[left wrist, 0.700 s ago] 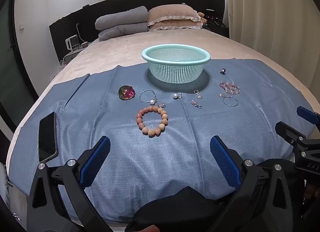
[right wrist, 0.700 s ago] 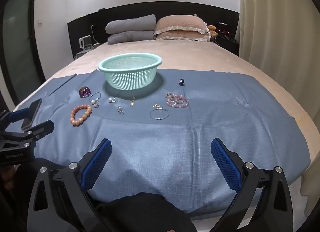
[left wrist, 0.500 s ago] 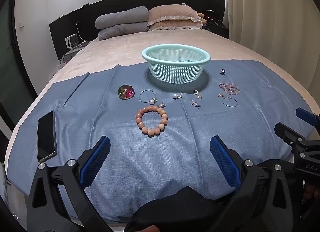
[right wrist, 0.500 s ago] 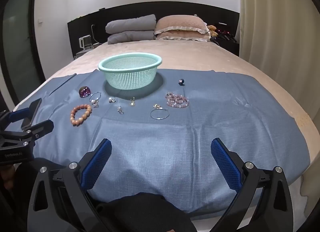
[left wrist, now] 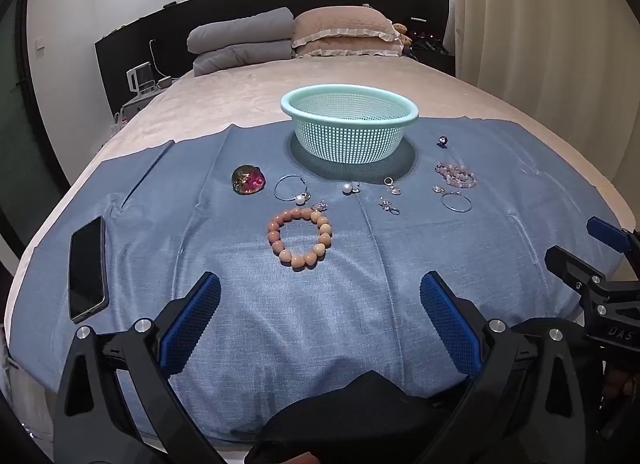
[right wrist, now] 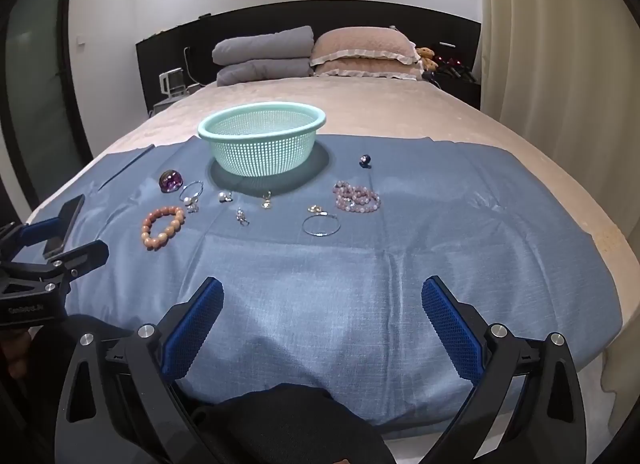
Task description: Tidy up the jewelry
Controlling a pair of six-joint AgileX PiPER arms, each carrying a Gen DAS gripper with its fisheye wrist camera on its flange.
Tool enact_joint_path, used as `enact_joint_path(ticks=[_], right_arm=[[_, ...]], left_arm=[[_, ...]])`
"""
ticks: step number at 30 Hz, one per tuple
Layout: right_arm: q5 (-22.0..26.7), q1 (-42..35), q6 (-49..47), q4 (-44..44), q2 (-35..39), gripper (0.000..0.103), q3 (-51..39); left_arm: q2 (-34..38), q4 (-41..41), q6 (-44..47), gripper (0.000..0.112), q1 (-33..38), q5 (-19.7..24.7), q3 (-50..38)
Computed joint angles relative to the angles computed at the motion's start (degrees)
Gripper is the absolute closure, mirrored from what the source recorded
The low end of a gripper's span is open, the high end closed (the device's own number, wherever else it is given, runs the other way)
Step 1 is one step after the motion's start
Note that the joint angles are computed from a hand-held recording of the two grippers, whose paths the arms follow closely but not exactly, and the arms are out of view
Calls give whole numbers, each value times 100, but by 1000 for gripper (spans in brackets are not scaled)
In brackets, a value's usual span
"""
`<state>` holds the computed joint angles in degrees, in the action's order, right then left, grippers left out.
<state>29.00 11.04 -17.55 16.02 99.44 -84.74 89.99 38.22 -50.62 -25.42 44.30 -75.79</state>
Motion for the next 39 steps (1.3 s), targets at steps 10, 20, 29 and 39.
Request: enact_joint_path(ticks=[10,20,29,39], right_arm=[[1,74,168,-164,42,8,-50],[28,75,137,-128,32,8,-42],[278,30,72,8,165,8,-242],[780,-371,-802,945,369,8,-800]], left_arm=[[36,-122,94,15,34,-11,-35],[20,-320,237,15,146,-106,-11],[34,-598,414,15,263,-173,-30],[80,-2491,2019,15,923,-485,-132]])
